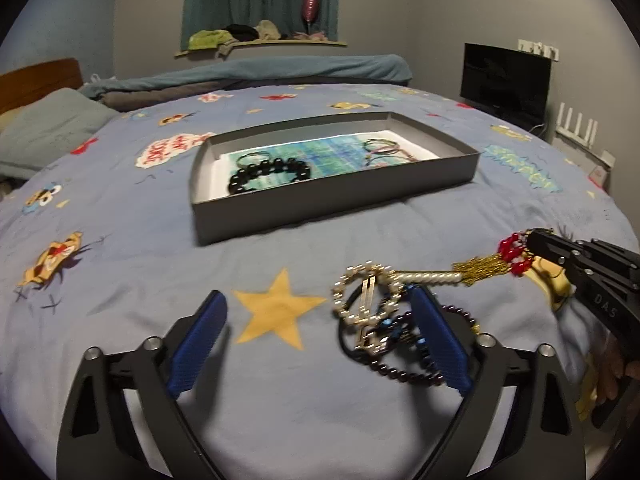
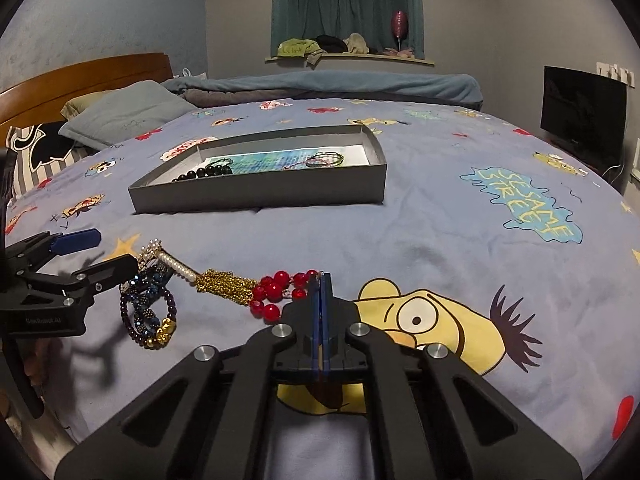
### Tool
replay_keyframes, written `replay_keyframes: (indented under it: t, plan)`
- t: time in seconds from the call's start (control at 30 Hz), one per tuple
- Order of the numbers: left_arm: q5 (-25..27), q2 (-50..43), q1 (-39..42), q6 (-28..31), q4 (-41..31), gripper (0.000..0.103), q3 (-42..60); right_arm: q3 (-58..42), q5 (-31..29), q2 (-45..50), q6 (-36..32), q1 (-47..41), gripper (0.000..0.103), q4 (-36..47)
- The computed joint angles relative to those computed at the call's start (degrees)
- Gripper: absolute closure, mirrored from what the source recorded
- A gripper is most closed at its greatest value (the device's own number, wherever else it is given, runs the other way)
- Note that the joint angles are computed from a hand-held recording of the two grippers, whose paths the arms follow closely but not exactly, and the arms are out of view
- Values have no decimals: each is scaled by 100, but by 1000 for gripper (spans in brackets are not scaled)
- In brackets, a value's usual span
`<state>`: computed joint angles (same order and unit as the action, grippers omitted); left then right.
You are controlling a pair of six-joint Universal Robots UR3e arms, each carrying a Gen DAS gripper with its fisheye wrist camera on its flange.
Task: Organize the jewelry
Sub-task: 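Grasp the gold chain with red beads with the right tool, then close the left tool on the pearl ring brooch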
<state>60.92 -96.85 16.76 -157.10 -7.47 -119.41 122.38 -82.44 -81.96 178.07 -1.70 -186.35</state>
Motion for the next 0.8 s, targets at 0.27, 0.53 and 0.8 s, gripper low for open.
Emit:
replay_keyframes:
  t: [0.27,0.53,0.8]
  plan:
    - [-189,-232,-131,162,-786,43,479,42,64,18,-40,-50,102,-34]
    - [-619,-280,38,333,-1310,50,671,102,111,-11,-98,-68,102,-75]
    - [-688,-353,44,310,-1399,51,764,123,139,-26,-110,-68,102,-76]
